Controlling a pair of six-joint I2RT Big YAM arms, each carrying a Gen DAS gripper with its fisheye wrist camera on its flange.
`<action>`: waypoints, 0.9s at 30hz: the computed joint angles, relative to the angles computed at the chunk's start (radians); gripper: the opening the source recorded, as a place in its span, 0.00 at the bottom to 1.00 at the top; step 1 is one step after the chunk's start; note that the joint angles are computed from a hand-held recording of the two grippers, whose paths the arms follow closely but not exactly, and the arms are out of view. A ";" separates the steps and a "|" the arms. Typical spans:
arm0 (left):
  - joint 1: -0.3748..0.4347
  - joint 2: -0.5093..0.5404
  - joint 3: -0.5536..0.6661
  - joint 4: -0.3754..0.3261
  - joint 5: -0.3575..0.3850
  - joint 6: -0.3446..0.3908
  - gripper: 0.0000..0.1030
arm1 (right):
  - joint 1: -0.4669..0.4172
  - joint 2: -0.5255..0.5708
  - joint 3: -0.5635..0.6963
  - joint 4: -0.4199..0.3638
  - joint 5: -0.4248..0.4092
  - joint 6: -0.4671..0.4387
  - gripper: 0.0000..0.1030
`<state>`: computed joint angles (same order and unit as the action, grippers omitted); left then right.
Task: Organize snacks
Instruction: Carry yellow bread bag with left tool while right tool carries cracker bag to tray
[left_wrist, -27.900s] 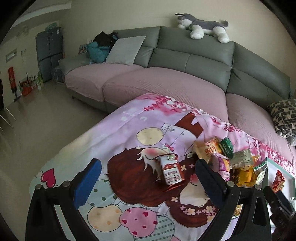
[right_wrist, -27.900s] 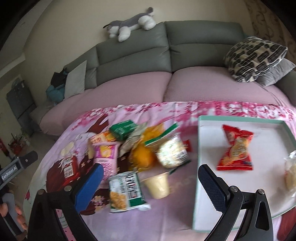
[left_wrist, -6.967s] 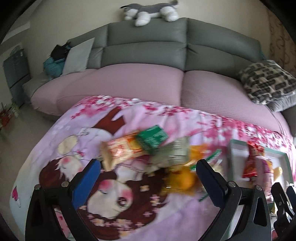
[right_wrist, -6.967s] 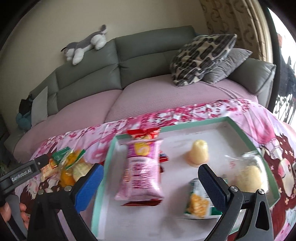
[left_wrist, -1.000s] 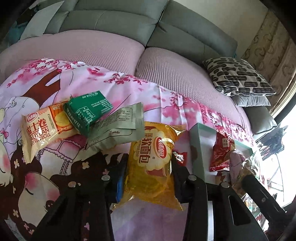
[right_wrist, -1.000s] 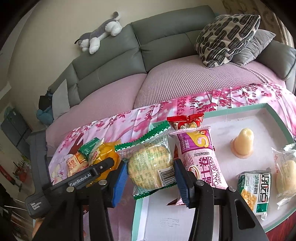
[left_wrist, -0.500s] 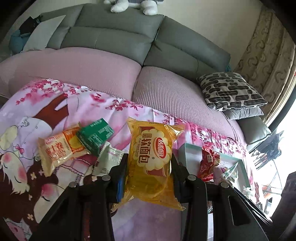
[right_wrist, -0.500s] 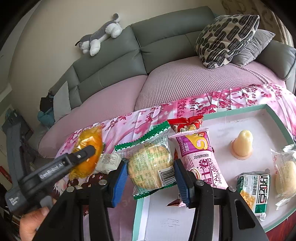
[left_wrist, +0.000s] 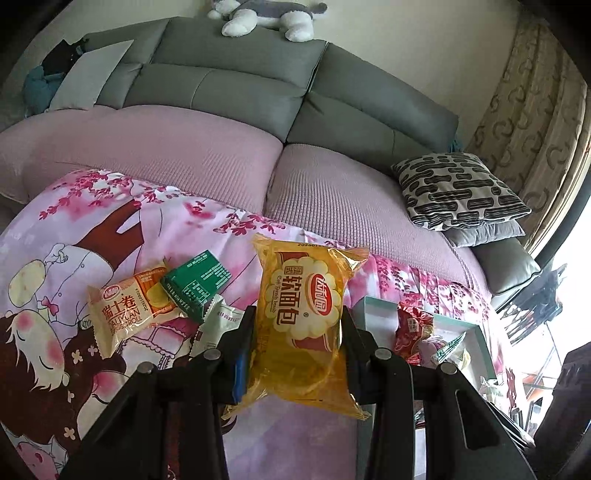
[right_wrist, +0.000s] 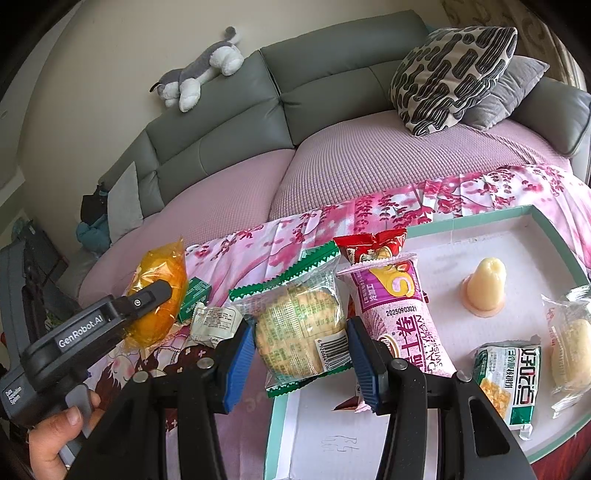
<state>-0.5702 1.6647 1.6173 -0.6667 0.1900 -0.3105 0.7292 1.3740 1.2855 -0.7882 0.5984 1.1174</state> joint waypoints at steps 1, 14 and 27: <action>-0.003 -0.003 -0.001 0.002 -0.002 0.001 0.41 | 0.001 -0.004 -0.003 0.003 0.005 0.001 0.51; -0.104 -0.014 0.021 0.019 0.020 0.044 0.41 | 0.014 -0.130 -0.070 -0.179 0.164 0.172 0.51; -0.237 0.047 0.092 -0.043 0.031 0.112 0.41 | 0.010 -0.288 -0.191 -0.345 0.232 0.394 0.51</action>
